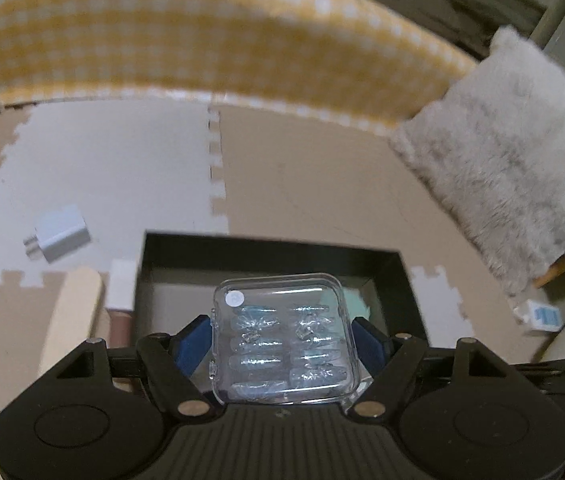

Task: Organize rigid objects
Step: 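Carry the clear pill case into the box and release it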

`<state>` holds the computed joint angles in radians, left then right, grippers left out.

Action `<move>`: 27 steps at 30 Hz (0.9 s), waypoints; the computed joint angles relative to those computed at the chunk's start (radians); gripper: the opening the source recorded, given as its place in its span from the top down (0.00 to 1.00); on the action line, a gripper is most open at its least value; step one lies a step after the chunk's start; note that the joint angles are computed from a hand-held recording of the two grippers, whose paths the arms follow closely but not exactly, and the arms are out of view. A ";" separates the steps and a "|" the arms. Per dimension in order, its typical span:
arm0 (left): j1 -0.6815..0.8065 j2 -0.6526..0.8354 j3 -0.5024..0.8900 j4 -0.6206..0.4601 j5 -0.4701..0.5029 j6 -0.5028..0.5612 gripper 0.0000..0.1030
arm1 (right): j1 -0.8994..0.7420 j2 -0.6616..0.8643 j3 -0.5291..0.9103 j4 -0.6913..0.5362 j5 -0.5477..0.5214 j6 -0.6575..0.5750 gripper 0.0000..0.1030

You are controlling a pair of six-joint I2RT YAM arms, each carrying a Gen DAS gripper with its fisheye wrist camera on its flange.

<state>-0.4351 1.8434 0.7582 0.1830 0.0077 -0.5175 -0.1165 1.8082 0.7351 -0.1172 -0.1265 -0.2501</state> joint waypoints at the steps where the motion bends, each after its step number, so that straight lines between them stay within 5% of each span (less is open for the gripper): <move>1: -0.004 0.028 0.020 -0.006 -0.009 -0.003 0.26 | -0.001 0.001 0.001 0.000 -0.002 0.001 0.96; 10: -0.053 0.168 0.148 -0.044 -0.146 0.037 0.26 | 0.004 0.002 0.002 -0.001 0.002 0.006 0.96; 14: -0.048 0.187 0.181 -0.067 -0.128 0.056 0.24 | -0.001 0.002 0.004 -0.004 -0.003 0.005 0.96; 17: -0.051 0.181 0.180 -0.076 -0.120 0.058 0.04 | -0.002 0.002 0.004 -0.004 -0.004 0.006 0.96; 27: -0.053 0.106 0.124 -0.084 -0.092 0.066 0.02 | -0.003 0.001 0.005 -0.008 -0.007 0.008 0.96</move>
<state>-0.4878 1.9491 0.8826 0.0995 -0.0840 -0.4512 -0.1192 1.8093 0.7406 -0.1251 -0.1332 -0.2417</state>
